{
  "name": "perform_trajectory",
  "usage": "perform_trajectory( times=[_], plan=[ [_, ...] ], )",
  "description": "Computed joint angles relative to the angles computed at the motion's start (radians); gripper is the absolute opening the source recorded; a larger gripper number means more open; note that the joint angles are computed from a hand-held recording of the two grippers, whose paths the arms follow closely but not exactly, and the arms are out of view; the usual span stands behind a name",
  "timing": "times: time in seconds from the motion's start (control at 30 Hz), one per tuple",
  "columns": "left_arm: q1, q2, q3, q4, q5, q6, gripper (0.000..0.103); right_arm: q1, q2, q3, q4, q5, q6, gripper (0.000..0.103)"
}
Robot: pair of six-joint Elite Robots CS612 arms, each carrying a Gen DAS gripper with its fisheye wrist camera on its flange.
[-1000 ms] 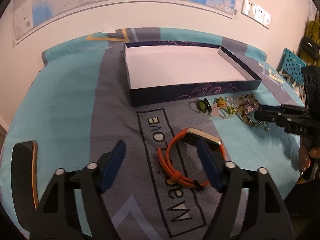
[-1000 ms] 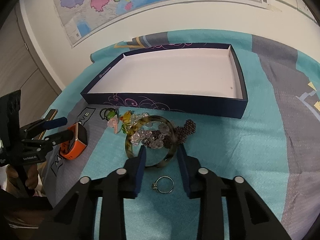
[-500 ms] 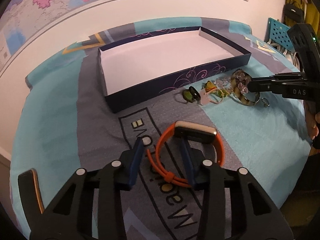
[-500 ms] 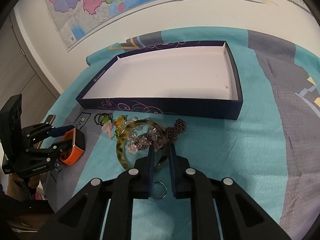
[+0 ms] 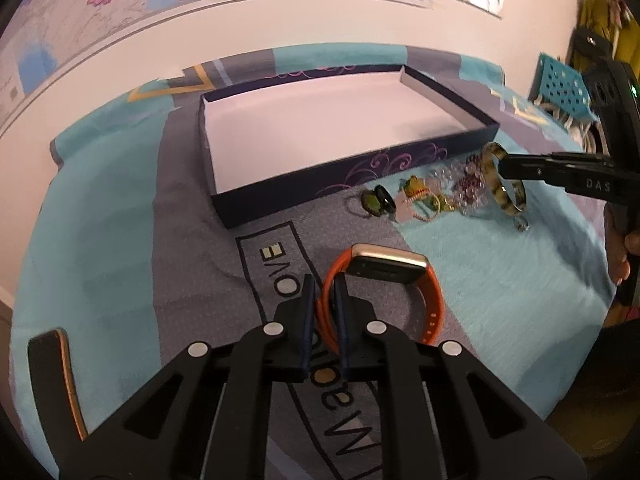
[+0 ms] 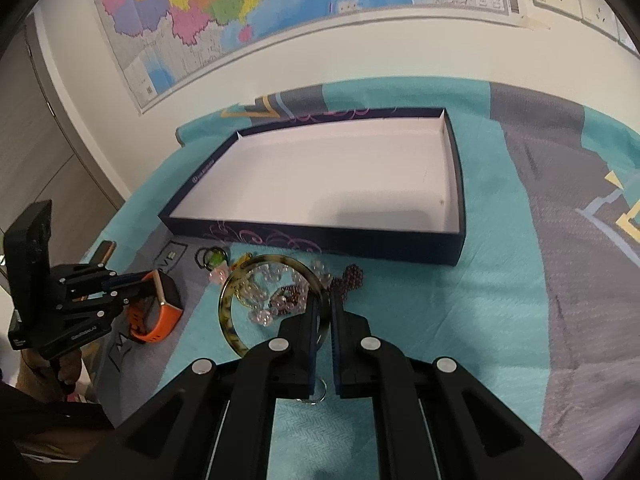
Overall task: Organize jewelry
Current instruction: 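Carry the watch band into the box with the left tool while the right tool places the bangle beside it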
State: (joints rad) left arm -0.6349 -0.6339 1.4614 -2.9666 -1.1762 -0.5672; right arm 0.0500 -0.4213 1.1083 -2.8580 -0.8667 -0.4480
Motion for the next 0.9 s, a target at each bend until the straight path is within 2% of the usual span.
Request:
perform_trajectory(
  times=[0.27,0.47,0.67,0.73,0.9],
  plan=[
    [0.013,-0.008,0.01,-0.09,-0.018,-0.055,0.01,-0.006,-0.004,-0.016,-0.019,0.035,0.011,0.005],
    [0.034,-0.003,-0.016,-0.144,-0.024,-0.073,0.01,-0.003,0.019,-0.085,-0.014,0.042,0.03,0.005],
    [0.059,0.021,-0.091,-0.121,-0.023,-0.089,0.01,0.01,0.06,-0.193,0.04,0.016,0.027,0.005],
    [0.066,0.034,-0.124,-0.095,-0.015,-0.093,0.01,0.017,0.084,-0.252,0.079,0.001,0.024,0.005],
    [0.093,0.075,-0.218,-0.032,-0.048,-0.118,0.01,0.036,0.149,-0.402,0.178,-0.04,0.031,0.005]
  ],
)
